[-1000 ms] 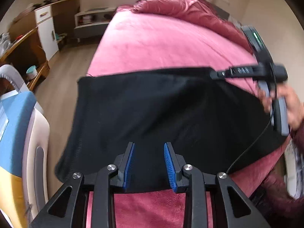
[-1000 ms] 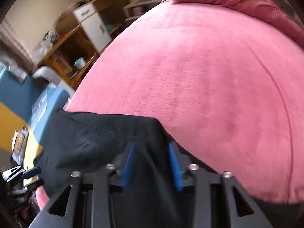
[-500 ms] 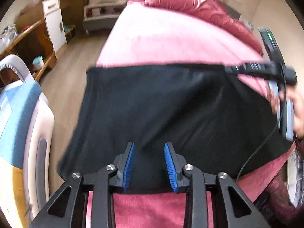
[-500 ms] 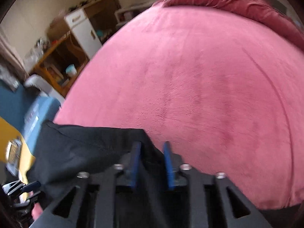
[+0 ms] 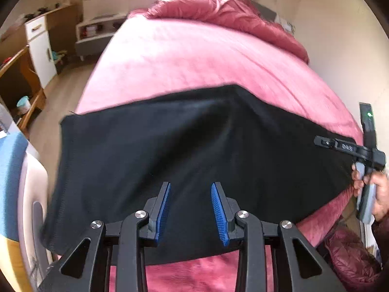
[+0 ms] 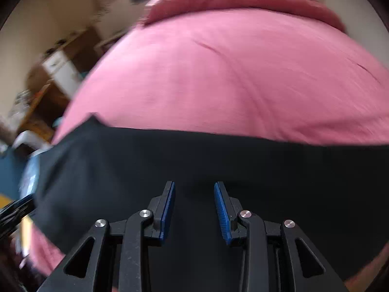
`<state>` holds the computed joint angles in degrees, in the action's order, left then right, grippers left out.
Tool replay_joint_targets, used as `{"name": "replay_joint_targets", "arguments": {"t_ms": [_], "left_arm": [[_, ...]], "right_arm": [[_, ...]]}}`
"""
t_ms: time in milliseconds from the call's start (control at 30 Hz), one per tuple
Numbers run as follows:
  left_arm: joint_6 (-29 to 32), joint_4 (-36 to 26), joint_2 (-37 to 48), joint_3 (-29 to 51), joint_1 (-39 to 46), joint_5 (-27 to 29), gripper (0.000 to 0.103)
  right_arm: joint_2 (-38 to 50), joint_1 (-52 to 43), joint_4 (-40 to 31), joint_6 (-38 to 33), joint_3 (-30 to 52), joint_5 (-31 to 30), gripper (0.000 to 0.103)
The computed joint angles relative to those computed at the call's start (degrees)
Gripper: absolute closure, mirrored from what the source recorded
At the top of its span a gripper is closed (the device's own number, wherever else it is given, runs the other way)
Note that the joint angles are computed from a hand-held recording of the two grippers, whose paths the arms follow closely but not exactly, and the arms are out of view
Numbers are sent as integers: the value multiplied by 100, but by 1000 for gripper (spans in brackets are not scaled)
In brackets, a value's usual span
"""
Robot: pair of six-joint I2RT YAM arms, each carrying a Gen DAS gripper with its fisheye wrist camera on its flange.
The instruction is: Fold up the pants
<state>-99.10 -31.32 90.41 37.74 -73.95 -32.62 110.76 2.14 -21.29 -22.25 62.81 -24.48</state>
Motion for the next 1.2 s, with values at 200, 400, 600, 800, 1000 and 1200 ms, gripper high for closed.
{"name": "replay_joint_targets", "arguments": {"t_ms": [200,400,600,800,1000,1200], "left_arm": [[90,207,395,164,131,393,69],[545,76,565,633,131,84,64],[911,393,754,784,275,94,64],[1244,654,1167,1097,470,311,63],[1365,424,1317,1364,481,417,63],[1388,285,1510,1576,541,538,63]], "right_arm": [[607,-164,445,435,151,-178,74],[365,-773,-292,573,383,-885,69],[787,-2612,-1257,545,1399,-1636,68],[1874,-4138,-1797,1400,2824,-2055,50],[2875,-4536,-1919,2178,3811,-2482,50],[3363,-4523,-1350,2923,4088,-2932,52]]}}
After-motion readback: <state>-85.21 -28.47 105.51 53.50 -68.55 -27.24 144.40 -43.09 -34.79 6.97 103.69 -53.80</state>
